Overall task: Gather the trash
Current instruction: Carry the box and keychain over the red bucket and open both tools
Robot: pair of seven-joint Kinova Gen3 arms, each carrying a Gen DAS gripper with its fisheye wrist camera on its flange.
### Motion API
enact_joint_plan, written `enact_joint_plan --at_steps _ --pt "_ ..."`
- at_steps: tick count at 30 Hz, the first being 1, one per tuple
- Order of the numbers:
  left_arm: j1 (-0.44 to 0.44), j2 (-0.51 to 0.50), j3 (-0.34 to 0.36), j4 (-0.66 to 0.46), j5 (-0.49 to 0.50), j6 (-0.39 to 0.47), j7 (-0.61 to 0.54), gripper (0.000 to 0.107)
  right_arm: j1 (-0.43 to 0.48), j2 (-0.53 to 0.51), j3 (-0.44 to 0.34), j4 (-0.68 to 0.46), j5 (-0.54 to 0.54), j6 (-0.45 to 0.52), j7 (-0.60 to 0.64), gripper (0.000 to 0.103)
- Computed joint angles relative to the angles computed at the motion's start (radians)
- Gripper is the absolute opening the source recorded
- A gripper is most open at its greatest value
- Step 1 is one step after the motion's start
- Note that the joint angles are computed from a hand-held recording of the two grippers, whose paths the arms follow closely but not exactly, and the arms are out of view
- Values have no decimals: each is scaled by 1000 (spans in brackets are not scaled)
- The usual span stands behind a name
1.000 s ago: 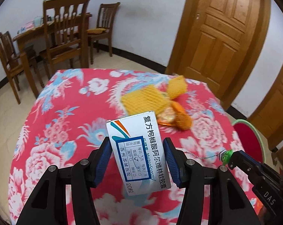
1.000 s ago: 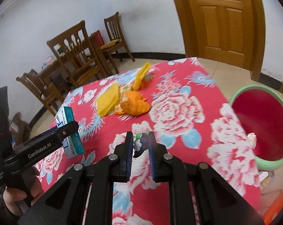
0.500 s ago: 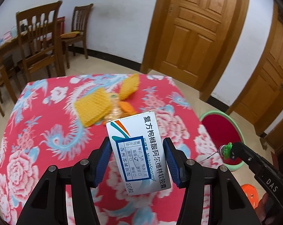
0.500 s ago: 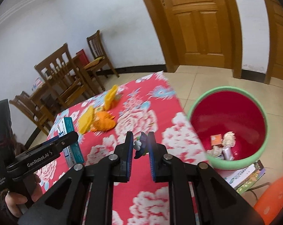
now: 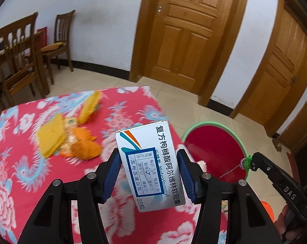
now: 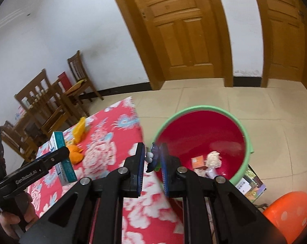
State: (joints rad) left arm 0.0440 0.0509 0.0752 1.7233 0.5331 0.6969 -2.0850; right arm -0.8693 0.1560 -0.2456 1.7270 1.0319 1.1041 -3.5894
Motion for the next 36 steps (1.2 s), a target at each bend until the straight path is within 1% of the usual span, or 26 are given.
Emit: enact_joint_plan --at_steps 10,16,23,27,35,36 --pt "85 81 70 -39 -50 -37 49 57 88 -41 12 124 -58 -90 -46 17" --pt "131 128 101 -63 -89 -55 78 57 139 -49 19 172 -87 -153 -39 19" --pt "167 166 119 -82 -133 -72 118 57 162 -59 20 207 -83 -174 -62 19" --pt "185 186 127 -93 -160 -77 142 57 165 -64 14 214 -82 -169 -75 19" --pt "183 211 151 -100 -153 -79 120 57 170 -80 3 233 -76 -161 -119 23" --pt "182 213 154 -103 -148 -75 117 59 169 -81 1 233 -76 -156 -123 24"
